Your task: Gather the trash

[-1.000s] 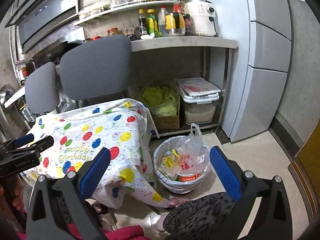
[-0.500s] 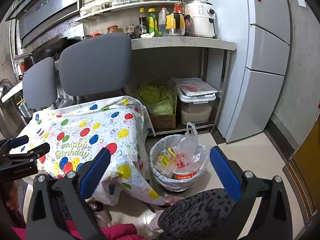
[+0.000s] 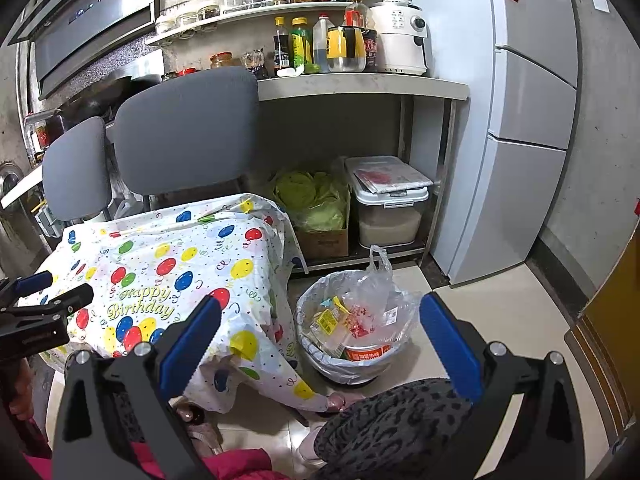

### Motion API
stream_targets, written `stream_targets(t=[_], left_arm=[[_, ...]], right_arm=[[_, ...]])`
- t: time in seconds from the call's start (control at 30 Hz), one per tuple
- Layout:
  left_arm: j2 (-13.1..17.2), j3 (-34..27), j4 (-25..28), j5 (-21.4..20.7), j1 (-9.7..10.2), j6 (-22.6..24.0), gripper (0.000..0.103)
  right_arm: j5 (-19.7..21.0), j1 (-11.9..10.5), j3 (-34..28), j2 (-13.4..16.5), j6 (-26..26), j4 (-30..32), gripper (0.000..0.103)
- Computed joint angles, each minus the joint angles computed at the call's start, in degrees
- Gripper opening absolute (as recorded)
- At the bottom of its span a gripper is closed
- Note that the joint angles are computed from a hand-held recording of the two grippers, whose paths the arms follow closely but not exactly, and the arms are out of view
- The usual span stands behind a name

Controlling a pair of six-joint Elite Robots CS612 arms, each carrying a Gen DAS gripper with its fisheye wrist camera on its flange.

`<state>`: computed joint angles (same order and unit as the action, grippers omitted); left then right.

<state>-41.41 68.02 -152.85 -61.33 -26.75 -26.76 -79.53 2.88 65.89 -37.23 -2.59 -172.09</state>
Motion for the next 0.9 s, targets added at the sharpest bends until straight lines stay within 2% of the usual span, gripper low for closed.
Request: stream_targets(t=[0.9], left_arm=[[0.0, -0.2, 0.1, 0.3, 0.26, -0.8, 0.093]], right_arm=[[0.0, 0.0, -0.4, 0.3, 0.1, -0.1, 0.097]])
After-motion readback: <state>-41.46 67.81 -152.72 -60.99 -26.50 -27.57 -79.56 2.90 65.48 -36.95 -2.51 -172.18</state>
